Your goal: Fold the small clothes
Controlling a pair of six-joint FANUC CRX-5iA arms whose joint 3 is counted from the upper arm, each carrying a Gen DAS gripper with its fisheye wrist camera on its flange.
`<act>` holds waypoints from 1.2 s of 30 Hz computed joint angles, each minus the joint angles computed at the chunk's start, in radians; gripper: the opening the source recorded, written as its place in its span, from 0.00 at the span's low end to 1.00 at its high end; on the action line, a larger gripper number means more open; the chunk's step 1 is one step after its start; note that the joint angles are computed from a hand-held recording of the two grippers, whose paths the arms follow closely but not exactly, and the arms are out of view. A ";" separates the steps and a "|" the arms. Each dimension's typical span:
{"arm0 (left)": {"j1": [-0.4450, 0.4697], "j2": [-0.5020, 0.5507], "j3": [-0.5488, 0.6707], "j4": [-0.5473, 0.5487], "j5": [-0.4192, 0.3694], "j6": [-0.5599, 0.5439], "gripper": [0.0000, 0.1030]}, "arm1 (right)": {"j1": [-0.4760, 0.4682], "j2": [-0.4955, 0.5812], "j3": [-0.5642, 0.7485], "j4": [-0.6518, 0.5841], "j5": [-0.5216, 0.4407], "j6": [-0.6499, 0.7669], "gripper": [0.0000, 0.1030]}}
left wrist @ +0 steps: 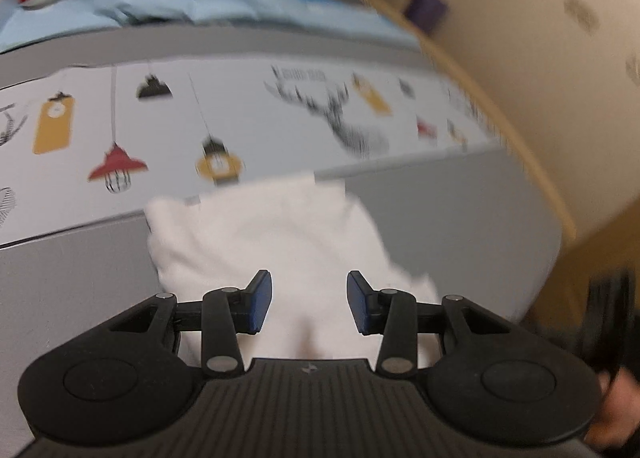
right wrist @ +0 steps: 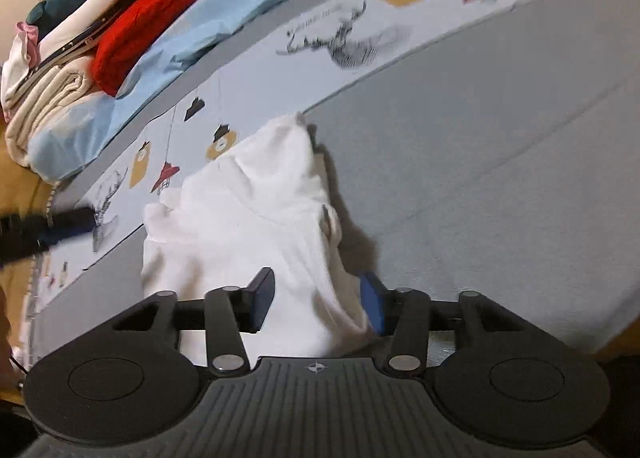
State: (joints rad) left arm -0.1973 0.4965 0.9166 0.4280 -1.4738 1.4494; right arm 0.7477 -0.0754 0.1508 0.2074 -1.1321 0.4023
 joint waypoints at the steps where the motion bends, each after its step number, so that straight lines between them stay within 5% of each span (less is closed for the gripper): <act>1: -0.004 0.001 -0.008 -0.002 -0.023 -0.024 0.44 | -0.013 0.013 0.014 -0.025 -0.001 0.020 0.48; 3: -0.011 0.024 0.013 0.000 -0.080 -0.060 0.43 | -0.029 0.048 0.042 -0.058 -0.029 0.062 0.38; 5: -0.018 0.018 -0.015 -0.005 -0.113 -0.107 0.43 | -0.034 0.057 0.041 -0.065 -0.033 0.050 0.04; 6: -0.025 0.027 -0.011 -0.017 -0.140 -0.126 0.42 | -0.023 0.044 0.024 -0.037 -0.024 0.012 0.03; 9: -0.058 0.052 0.021 -0.127 -0.237 -0.182 0.39 | 0.014 0.014 0.003 0.046 0.008 -0.032 0.03; 14: -0.063 0.063 0.014 -0.186 -0.292 -0.220 0.31 | -0.069 0.102 0.154 -0.165 -0.223 0.072 0.06; 16: -0.047 0.079 0.042 -0.160 -0.313 -0.194 0.31 | -0.068 0.107 0.173 -0.141 -0.234 0.090 0.13; 19: -0.007 0.076 0.050 -0.118 -0.258 -0.127 0.32 | -0.062 0.105 0.192 -0.030 -0.162 0.141 0.16; 21: 0.035 0.072 0.049 -0.080 -0.196 -0.043 0.33 | -0.083 0.109 0.207 0.000 -0.077 0.214 0.33; 23: 0.078 0.059 0.031 -0.064 -0.129 0.059 0.33 | -0.126 0.153 0.276 -0.044 -0.044 0.330 0.38; 28: 0.139 0.074 0.053 -0.059 -0.092 0.249 0.33 | -0.227 0.306 0.466 -0.209 -0.076 0.556 0.40; 33: 0.170 0.095 0.040 -0.002 -0.057 0.331 0.36 | -0.254 0.401 0.511 -0.246 -0.110 0.546 0.41; 36: 0.159 0.159 0.134 0.006 -0.089 0.370 0.36 | -0.260 0.436 0.528 -0.264 -0.097 0.530 0.41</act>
